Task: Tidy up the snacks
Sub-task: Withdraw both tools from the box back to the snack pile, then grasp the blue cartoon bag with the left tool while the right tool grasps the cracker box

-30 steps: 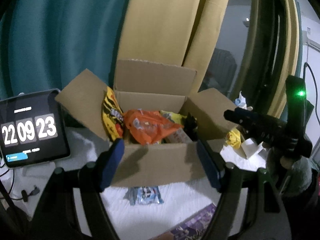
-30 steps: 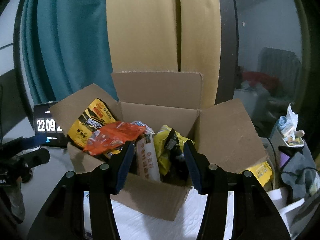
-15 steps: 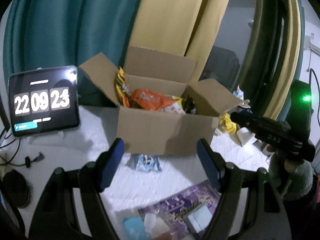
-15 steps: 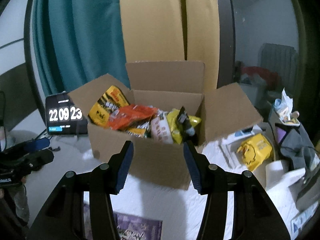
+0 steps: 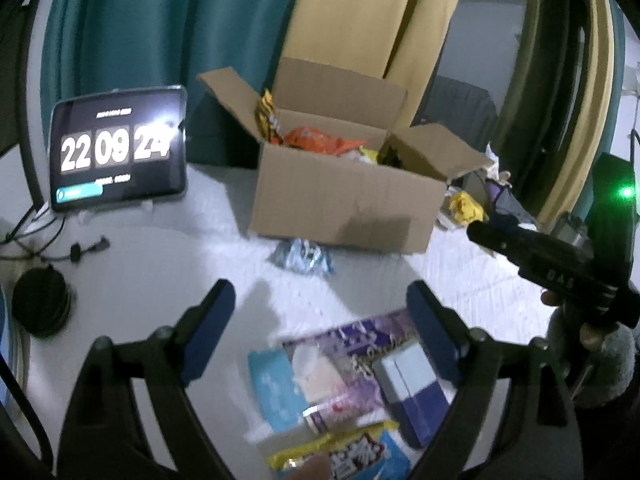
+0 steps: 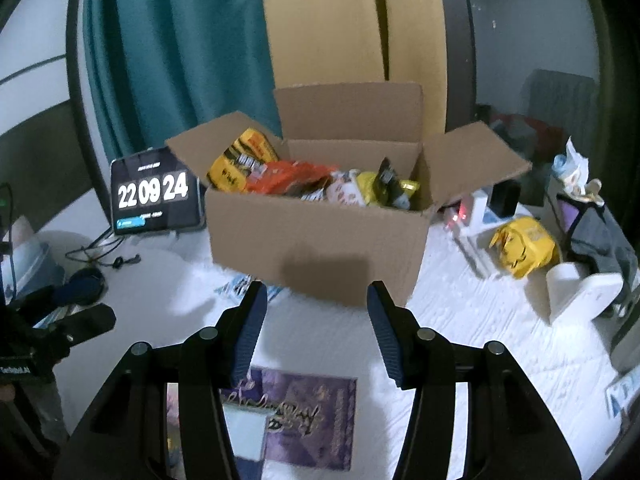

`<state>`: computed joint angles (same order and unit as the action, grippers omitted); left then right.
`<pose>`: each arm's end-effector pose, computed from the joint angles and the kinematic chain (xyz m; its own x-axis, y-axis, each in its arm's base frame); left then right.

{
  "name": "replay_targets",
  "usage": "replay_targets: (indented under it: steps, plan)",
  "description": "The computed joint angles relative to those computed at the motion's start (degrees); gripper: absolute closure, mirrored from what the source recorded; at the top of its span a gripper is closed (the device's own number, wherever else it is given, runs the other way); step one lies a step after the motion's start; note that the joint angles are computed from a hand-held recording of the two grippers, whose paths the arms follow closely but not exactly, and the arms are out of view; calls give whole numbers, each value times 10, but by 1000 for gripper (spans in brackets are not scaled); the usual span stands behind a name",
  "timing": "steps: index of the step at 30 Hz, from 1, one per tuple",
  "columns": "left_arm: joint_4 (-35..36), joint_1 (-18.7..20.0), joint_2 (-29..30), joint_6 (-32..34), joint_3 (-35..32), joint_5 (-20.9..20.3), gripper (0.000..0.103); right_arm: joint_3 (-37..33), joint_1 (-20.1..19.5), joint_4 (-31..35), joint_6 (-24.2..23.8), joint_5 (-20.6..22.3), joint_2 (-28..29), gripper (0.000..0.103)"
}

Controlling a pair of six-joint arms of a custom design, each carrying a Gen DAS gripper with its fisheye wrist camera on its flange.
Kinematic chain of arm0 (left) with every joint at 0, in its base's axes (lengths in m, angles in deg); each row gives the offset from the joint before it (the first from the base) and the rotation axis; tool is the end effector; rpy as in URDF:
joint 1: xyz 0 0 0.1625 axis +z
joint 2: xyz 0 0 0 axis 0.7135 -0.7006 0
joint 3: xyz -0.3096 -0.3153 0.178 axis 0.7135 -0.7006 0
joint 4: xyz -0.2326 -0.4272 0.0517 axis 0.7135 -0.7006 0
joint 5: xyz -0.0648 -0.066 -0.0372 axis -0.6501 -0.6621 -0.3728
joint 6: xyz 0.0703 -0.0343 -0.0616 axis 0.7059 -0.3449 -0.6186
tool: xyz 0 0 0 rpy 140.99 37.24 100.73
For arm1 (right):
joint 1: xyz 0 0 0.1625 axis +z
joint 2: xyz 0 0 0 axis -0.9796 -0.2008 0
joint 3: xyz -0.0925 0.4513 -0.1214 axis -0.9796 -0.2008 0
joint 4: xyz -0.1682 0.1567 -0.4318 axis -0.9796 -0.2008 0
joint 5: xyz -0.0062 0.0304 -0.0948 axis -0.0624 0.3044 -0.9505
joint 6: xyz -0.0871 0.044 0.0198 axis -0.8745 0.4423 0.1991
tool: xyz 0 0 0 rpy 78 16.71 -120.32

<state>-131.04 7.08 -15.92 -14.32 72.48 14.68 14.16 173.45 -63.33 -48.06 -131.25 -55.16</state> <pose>-0.2936 -0.7495 0.1446 -0.8100 -0.3097 -0.4980 0.3267 0.4670 -0.8217 0.2114 -0.9100 0.2378 -0.5695 -0.7005 0.4301 -0.8217 0.4709 -0.3211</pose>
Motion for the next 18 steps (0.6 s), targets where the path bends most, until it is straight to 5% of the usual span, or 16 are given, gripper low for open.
replay_targets:
  steps: [10, 18]
  plan:
    - [25, -10, -5, -74, 46, 21, 14, 63, -7, -8, -13, -3, -30, 45]
    - [128, -10, -14, -201, 83, 18, 14, 101, -15, -4, -12, -15, -45, 36]
